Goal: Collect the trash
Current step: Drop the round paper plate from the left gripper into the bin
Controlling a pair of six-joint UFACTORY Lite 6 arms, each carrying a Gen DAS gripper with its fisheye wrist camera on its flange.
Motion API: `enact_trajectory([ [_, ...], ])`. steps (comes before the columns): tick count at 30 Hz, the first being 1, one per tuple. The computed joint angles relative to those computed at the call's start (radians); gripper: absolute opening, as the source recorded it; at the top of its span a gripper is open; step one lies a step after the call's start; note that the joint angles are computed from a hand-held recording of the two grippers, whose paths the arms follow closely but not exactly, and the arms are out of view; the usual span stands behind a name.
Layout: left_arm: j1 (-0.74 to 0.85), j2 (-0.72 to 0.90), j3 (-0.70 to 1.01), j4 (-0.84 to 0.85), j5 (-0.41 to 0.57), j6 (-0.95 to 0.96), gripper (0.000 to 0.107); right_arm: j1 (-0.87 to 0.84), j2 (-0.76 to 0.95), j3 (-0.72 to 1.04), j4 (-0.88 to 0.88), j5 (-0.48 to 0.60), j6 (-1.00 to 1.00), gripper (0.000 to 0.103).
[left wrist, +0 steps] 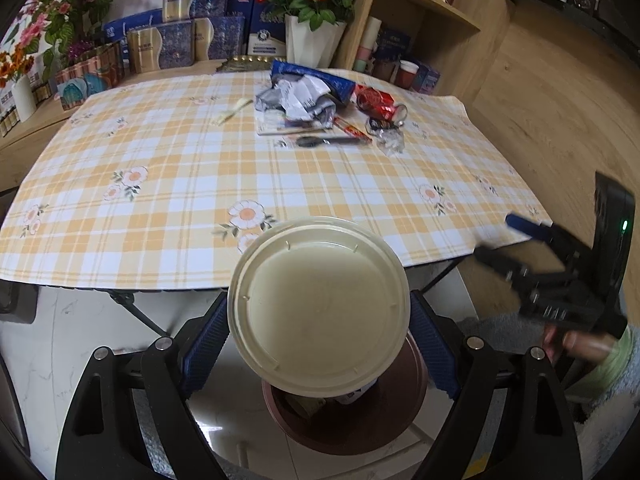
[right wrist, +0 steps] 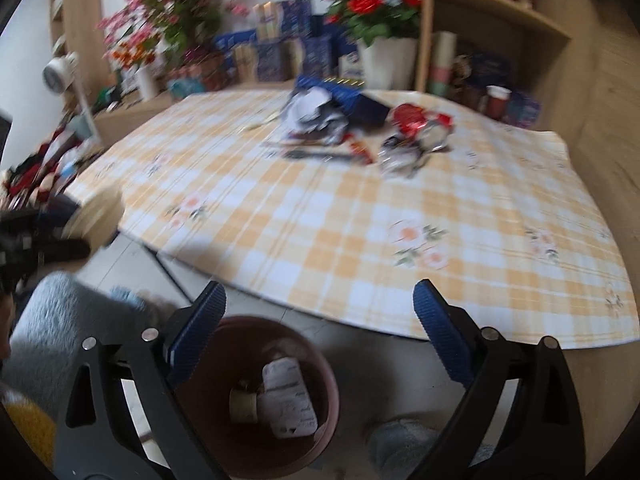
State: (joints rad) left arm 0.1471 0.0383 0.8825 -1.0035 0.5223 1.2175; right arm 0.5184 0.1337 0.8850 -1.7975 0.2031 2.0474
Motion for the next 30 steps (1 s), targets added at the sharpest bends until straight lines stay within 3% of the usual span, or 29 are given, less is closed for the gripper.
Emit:
enact_trajectory([
  [7, -0.045, 0.028, -0.017, 0.024, 0.001, -0.001, 0.085, -0.038, -0.012, -0.017, -0.075, 0.009, 0.1, 0.095],
  [17, -0.061, 0.072, -0.011, 0.021, 0.036, 0.018, 0.09, -0.043, 0.003, -0.012, -0.05, -0.016, 0.08, 0.095],
  [19, -0.05, 0.071, -0.014, -0.005, 0.03, 0.034, 0.094, -0.039, 0.003, -0.017, -0.064, -0.017, 0.095, 0.095],
  [27, 0.019, 0.045, -0.03, -0.165, -0.004, 0.138, 0.094, -0.029, 0.008, -0.026, -0.171, -0.02, 0.189, 0.095],
  [30, 0.04, 0.039, -0.028, -0.224, -0.053, 0.176, 0.094, -0.017, 0.019, -0.012, -0.057, -0.011, 0.055, 0.095],
])
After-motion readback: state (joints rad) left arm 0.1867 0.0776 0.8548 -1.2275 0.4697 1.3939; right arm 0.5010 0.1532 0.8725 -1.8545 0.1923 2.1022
